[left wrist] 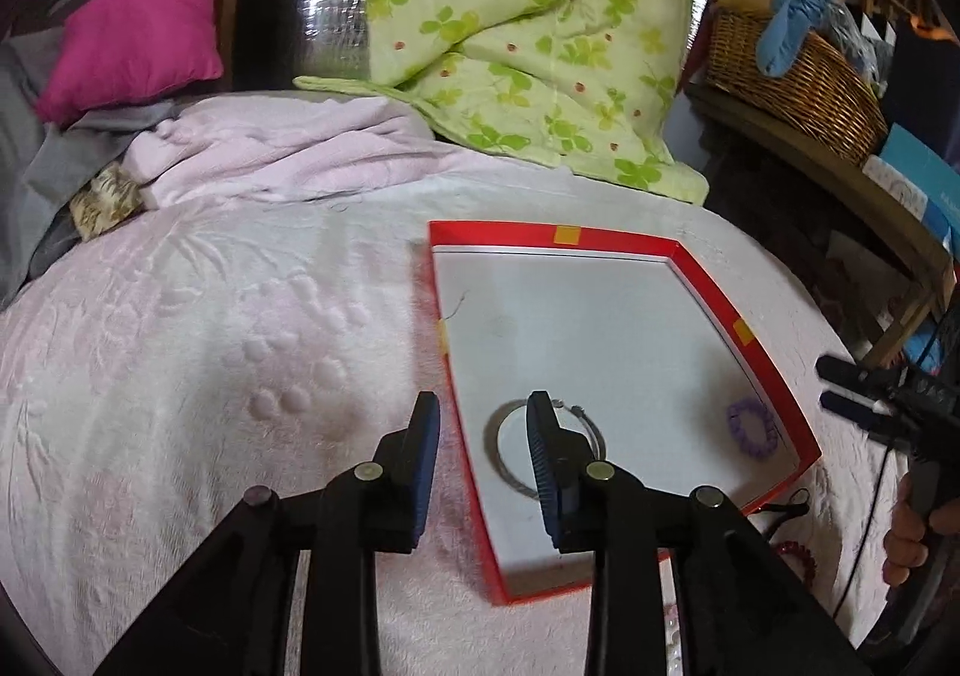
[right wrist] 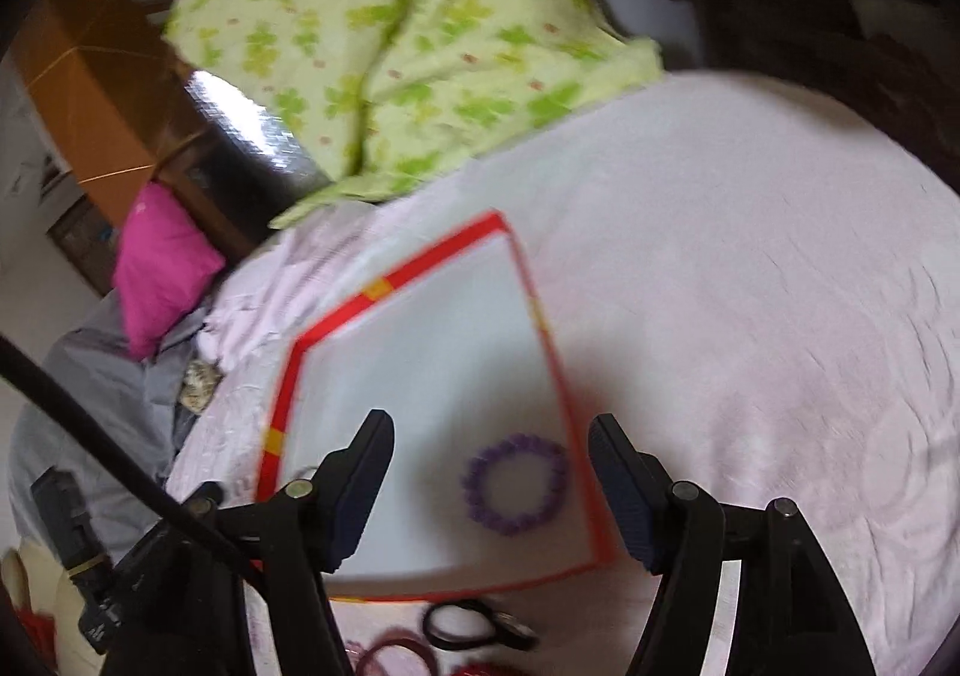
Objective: Organize jewelry
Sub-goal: 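Drop the silver bangle into the red tray while the right tool drops the purple bracelet there, then grasp the maroon bangle with the left tool while the right tool grasps the black hair tie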
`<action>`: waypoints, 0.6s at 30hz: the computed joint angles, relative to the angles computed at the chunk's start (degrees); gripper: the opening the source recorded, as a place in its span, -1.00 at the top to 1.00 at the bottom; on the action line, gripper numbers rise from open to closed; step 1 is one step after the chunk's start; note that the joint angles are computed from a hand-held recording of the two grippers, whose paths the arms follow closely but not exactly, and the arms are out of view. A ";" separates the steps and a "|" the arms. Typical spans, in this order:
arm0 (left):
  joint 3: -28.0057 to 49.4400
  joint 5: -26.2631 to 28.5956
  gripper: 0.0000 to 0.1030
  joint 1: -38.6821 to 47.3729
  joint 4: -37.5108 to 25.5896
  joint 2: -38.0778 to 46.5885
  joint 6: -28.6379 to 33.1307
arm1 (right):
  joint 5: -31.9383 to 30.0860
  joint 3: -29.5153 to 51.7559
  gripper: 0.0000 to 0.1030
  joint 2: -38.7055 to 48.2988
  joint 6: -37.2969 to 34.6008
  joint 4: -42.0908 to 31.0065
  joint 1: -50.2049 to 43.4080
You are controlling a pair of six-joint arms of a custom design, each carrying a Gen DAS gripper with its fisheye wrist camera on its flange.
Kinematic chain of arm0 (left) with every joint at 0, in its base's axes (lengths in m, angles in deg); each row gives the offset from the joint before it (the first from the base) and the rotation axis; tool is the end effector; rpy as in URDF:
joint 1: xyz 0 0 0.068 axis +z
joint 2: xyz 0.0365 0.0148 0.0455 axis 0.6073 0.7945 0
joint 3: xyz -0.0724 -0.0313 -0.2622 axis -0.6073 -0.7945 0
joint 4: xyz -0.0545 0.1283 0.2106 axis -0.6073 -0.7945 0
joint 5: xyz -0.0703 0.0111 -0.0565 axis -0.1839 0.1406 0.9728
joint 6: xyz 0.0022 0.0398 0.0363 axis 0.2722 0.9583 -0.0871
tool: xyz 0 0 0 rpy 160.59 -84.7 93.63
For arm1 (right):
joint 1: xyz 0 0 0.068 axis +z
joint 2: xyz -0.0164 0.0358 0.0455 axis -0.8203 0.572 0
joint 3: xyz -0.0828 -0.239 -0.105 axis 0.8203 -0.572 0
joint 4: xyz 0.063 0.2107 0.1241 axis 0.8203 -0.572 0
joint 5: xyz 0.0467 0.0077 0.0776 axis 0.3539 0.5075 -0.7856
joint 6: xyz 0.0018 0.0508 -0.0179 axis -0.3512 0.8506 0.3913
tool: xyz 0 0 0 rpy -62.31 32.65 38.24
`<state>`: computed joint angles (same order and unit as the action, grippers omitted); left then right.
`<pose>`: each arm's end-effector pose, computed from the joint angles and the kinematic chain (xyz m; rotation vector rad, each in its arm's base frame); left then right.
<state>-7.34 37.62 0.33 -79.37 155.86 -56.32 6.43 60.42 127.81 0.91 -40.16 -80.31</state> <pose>0.1650 -0.1021 0.1227 -0.3985 2.2497 -0.0969 0.2968 -0.1120 0.1321 -0.1083 2.4221 0.7276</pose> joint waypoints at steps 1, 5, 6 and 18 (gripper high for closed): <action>-0.20 -0.77 0.41 -0.83 -0.77 -0.62 -0.80 | 0.62 1.12 -0.37 1.54 0.20 -0.99 -0.32; -0.89 -3.61 0.41 -5.27 -4.13 -3.65 -3.04 | -0.73 6.33 -0.21 7.43 -2.25 -9.20 -1.22; -0.99 -4.33 0.41 -6.37 -4.95 -4.26 -3.60 | -1.53 6.82 -0.20 8.08 -3.17 -11.16 -1.46; -4.08 -8.61 0.41 -21.51 -12.59 -10.13 -15.57 | -4.64 2.91 -0.19 3.17 -11.67 -16.70 -9.53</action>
